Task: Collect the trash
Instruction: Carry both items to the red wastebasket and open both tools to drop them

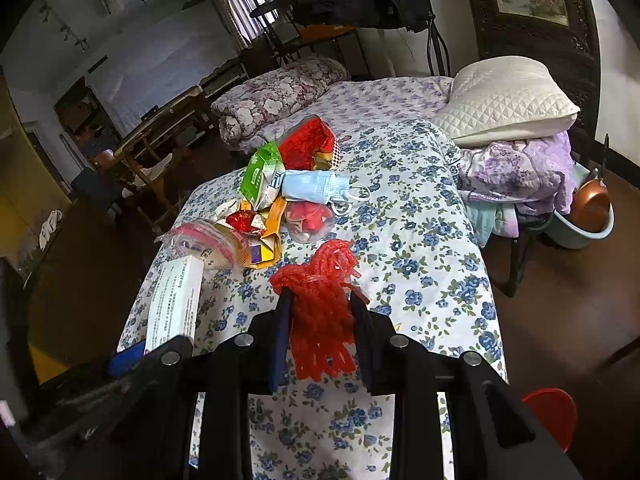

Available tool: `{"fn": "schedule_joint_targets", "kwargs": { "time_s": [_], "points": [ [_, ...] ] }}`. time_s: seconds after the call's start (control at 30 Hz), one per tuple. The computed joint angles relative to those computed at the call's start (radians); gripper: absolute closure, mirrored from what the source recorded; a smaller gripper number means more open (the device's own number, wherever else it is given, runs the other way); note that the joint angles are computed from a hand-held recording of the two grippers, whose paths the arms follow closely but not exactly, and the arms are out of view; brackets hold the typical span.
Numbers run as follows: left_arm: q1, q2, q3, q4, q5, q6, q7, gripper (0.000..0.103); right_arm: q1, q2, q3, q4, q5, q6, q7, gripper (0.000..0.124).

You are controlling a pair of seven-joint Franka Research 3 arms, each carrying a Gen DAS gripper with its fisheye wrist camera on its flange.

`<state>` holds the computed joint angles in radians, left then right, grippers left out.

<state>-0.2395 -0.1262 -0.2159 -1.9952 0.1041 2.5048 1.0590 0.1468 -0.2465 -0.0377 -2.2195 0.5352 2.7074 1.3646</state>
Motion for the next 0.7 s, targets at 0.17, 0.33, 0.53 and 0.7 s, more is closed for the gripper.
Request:
{"fn": "schedule_joint_targets", "kwargs": {
  "time_s": [0.17,0.33,0.53,0.7],
  "points": [
    [-0.026,-0.011,-0.010,0.014,-0.032,-0.003,0.048,0.060,-0.025,-0.081,-0.021,-0.056,0.000,-0.017,0.001,0.094],
    [-0.091,0.022,-0.043,0.068,-0.108,-0.011,0.151,0.060,-0.126,-0.234,-0.041,-0.177,-0.106,-0.054,0.032,0.095],
    [-0.184,0.150,-0.118,0.199,-0.104,-0.068,0.212,0.060,-0.340,-0.385,-0.070,-0.326,-0.275,-0.153,0.098,0.095],
    [-0.276,0.321,-0.159,0.355,-0.018,-0.118,0.164,0.060,-0.487,-0.431,-0.119,-0.426,-0.366,-0.233,0.117,0.095]
  ]
}}
